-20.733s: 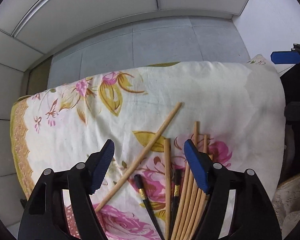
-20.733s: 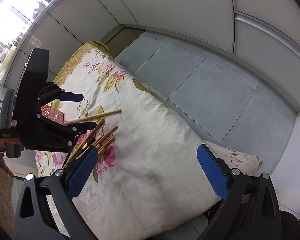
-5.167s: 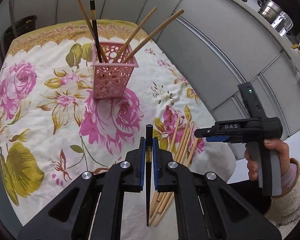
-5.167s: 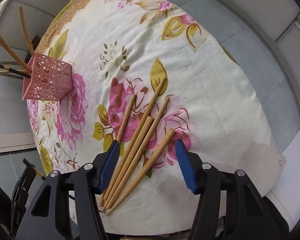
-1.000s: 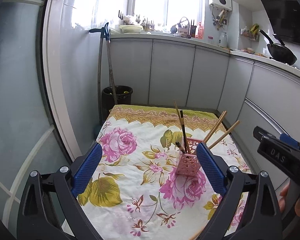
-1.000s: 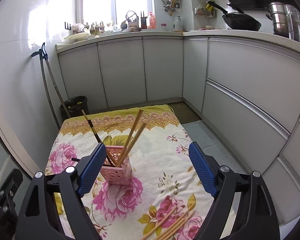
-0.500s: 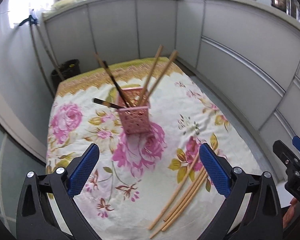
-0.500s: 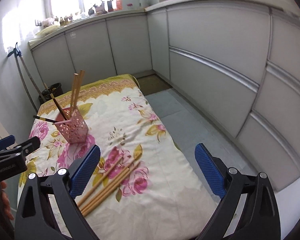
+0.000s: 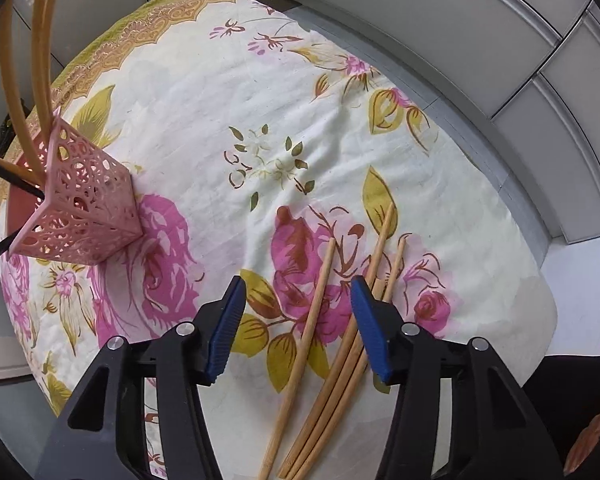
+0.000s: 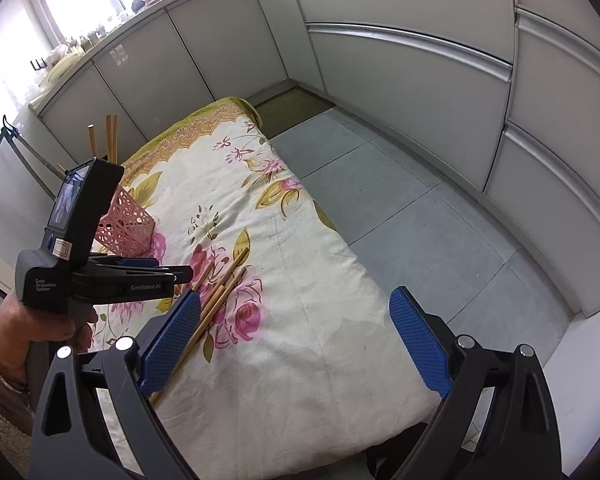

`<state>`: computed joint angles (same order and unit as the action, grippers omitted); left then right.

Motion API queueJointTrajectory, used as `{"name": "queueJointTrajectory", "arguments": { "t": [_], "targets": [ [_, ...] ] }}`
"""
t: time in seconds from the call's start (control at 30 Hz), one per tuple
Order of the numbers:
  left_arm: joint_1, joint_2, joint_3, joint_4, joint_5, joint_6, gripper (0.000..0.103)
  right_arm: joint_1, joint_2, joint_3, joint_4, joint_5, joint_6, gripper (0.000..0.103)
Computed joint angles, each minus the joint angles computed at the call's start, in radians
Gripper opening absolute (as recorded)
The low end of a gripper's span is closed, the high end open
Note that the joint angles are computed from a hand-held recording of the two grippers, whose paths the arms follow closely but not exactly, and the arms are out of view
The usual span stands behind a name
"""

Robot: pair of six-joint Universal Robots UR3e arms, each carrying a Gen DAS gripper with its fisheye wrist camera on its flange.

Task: Organize utensils
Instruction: 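Move both grippers back down to the chopstick pile, then grasp a wooden chopstick with the left gripper while the right gripper grasps another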

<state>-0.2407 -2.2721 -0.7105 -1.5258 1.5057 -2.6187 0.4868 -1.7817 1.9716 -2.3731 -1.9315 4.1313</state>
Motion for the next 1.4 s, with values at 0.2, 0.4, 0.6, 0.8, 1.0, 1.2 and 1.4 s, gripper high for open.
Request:
{"name": "queueJointTrajectory", "arguments": {
  "t": [0.2,0.4,0.6,0.8,1.0,1.2,1.4],
  "targets": [
    [-0.011,-0.078,0.138,-0.106,0.009,0.011,0.042,-0.053,-0.021,0.036,-0.024,0.073,-0.009,0.093],
    [-0.027,-0.142,0.211,-0.151,0.018,0.005,0.028,-0.064,-0.014,0.033,-0.025,0.105,-0.001,0.093],
    [-0.037,-0.027,-0.074,0.054,0.007,0.042,0.006,-0.108,0.005,0.025,-0.026,0.175,0.020,0.093],
    [0.052,0.151,-0.358,0.226,-0.114,0.053,0.004,-0.137,0.126,-0.083,0.010,0.234,0.008,0.088],
    [0.239,0.400,-0.604,0.255,-0.309,0.119,0.004,-0.196,0.321,-0.247,0.098,0.386,0.004,0.038],
    [0.357,0.516,-0.617,0.173,-0.423,0.188,0.004,-0.163,0.505,-0.463,0.237,0.367,0.055,0.028],
    [0.432,0.559,-0.613,0.118,-0.491,0.242,0.004,-0.140,0.633,-0.673,0.384,0.307,0.085,0.028]
  ]
}}
